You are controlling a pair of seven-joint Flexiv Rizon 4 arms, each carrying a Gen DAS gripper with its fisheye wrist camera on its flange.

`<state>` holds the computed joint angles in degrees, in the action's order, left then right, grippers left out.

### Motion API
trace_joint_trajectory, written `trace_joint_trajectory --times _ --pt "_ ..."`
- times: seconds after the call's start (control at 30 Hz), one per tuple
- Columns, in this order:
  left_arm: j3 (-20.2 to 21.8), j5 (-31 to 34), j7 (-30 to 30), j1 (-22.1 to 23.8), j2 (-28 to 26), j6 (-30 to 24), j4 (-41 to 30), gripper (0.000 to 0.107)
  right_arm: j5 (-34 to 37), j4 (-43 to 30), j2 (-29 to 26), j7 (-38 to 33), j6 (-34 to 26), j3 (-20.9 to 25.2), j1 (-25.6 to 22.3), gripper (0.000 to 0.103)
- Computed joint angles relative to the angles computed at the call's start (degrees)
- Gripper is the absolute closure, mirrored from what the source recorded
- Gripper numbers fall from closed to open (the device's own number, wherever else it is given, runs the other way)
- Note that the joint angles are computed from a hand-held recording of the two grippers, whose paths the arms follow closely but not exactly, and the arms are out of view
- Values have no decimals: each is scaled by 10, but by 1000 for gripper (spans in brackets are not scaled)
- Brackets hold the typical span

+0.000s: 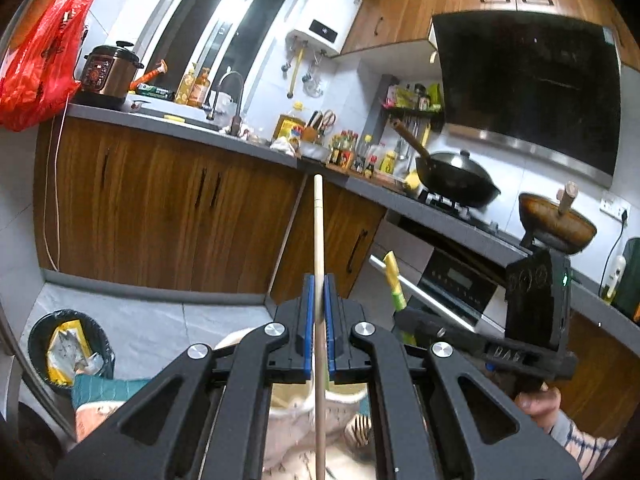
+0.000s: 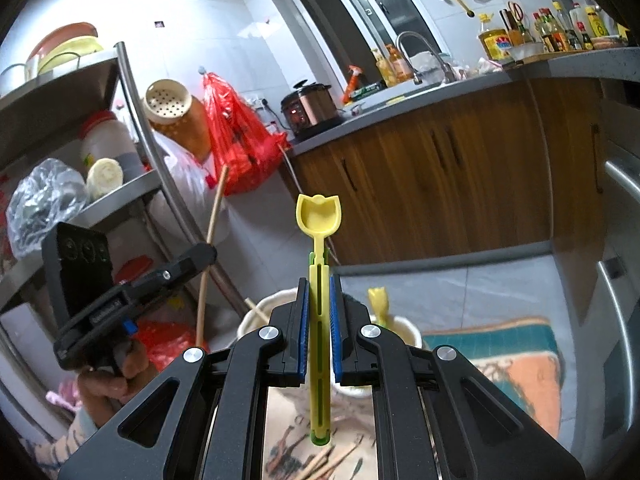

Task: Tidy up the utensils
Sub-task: 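Lift the yellow utensil with the right gripper while the left gripper carries the chopstick to the holder, then lower the yellow utensil into a holder cup while the left gripper releases the chopstick into the cup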

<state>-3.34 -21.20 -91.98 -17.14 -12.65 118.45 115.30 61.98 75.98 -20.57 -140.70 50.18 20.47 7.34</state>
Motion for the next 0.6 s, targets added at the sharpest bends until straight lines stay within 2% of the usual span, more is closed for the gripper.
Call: trace_joint_trajectory --times 0.13,0.3,0.6 --pt "-1 5 -8 9 -20 21 -23 102 -11 -14 -20 -13 54 0 25 93" --pt "27 -64 64 -32 -57 57 -59 102 -25 -29 -44 -30 109 17 33 93" --pt "15 -138 103 -31 -105 135 -89 102 -36 -37 -74 -76 180 56 28 93"
